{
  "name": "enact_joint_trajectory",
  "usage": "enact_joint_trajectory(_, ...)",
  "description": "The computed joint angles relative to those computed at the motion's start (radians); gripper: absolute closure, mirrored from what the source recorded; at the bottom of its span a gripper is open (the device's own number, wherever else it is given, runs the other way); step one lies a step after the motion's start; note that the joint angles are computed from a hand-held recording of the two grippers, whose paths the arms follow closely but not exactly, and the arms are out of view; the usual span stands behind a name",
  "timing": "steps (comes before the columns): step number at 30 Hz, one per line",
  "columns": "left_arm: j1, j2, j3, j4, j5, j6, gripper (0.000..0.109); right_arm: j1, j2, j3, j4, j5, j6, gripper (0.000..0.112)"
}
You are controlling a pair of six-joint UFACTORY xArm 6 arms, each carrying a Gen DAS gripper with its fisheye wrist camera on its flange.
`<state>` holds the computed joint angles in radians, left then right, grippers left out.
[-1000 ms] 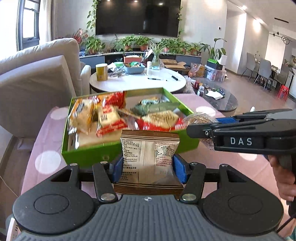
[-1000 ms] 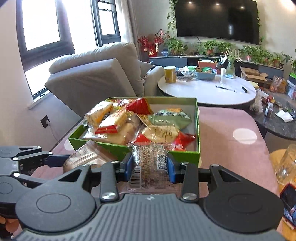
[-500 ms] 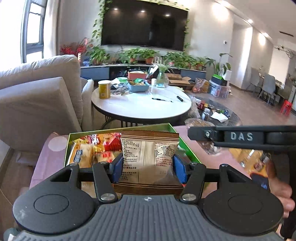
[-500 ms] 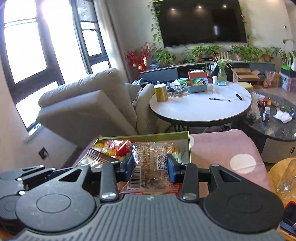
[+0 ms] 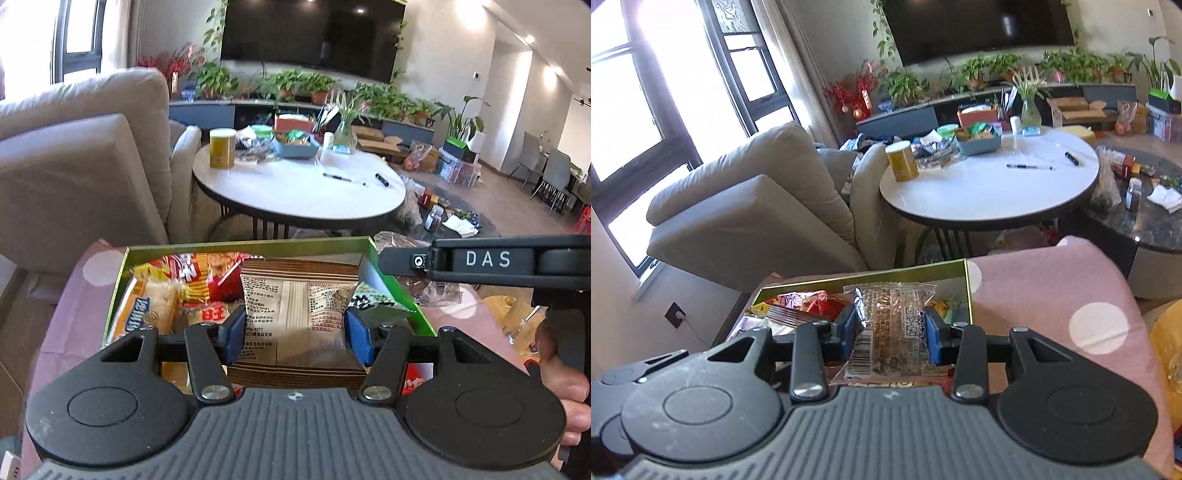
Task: Organize snacks
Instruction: 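Carry the pastry and granola packets over the green box with both grippers, then lower both packets into the green box and open both grippers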
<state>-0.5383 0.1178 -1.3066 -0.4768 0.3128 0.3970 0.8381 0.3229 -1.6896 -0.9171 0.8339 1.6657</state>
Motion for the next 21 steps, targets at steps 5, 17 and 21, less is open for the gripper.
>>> enact_joint_trajectory(5,-0.004,0.045,-0.038,0.035,0.001,-0.026,0.055,-0.026,0.016,0.001,0.041,-0.032,-0.010,0.029)
enact_joint_trajectory(17,-0.005,0.051,-0.033,0.053,-0.031,-0.047,0.041,-0.055,0.029,0.007,0.058,-0.089,-0.009,0.029)
enact_joint_trajectory(21,-0.001,0.014,0.011,0.056,-0.066,-0.039,0.037,-0.057,0.042,-0.007,0.066,-0.096,-0.019,0.029)
